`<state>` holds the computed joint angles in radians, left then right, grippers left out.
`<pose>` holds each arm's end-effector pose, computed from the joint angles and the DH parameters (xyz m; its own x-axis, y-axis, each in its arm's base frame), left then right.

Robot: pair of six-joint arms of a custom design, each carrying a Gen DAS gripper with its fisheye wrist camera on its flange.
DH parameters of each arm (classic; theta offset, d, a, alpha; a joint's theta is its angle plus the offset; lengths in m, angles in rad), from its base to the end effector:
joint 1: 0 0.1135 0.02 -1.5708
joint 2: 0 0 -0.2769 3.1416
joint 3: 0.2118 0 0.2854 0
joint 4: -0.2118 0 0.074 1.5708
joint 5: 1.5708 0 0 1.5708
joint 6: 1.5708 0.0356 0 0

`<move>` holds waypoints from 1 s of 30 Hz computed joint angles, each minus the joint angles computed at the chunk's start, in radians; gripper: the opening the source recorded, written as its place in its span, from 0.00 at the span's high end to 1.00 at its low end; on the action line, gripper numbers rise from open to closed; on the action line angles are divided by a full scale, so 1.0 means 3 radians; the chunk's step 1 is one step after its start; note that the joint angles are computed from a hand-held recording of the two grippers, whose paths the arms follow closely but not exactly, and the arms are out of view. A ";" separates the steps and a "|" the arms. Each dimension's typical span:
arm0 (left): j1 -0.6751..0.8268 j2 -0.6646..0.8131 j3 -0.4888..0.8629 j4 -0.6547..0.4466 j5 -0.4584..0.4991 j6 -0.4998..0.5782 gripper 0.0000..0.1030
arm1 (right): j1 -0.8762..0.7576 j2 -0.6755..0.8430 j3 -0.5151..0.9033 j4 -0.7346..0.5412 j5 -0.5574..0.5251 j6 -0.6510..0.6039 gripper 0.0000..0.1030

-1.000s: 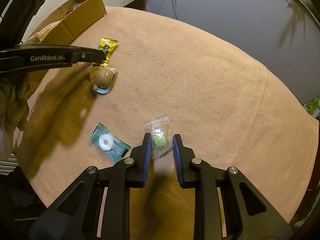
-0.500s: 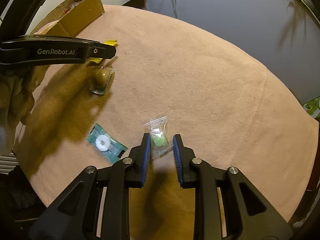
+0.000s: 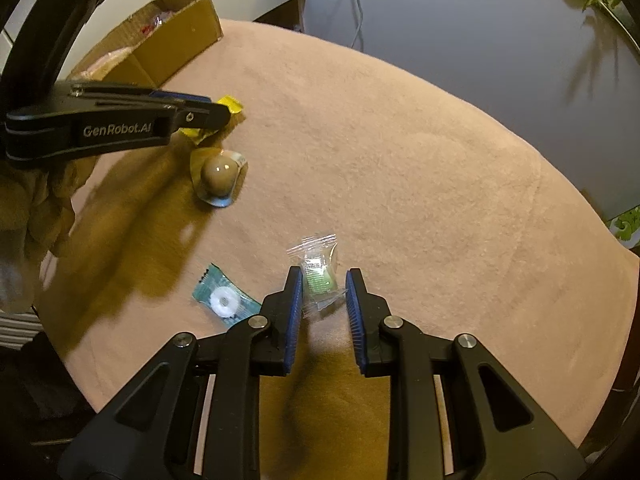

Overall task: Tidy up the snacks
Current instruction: 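Carry the yellow and green candies into the box and open both grippers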

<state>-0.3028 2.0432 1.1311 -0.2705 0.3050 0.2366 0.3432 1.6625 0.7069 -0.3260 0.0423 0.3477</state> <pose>0.3835 -0.1310 0.0762 -0.7668 0.4738 -0.4331 0.5891 0.7874 -0.1815 0.2704 0.0950 0.0910 -0.9593 0.0187 -0.2819 0.0022 0.9983 0.0591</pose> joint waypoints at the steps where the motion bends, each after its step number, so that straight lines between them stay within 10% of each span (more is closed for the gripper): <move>1: 0.0009 -0.0013 -0.0017 0.0008 0.0005 0.0011 0.83 | -0.0008 -0.0038 -0.0011 -0.0014 0.0003 -0.0004 0.78; 16: 0.0340 -0.0435 -0.0224 -0.0038 0.0301 0.0064 0.83 | 0.0096 -0.0595 -0.0043 -0.0232 0.0143 0.0071 0.78; 30: 0.0938 -0.0656 -0.0362 -0.0010 0.0427 0.0161 0.84 | 0.0263 -0.0168 0.0853 -0.0406 0.0133 -0.0224 0.78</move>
<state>-0.0215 1.8464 1.0226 -0.2734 0.4330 0.2849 0.4222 1.6120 0.9629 -0.4477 0.0820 0.2806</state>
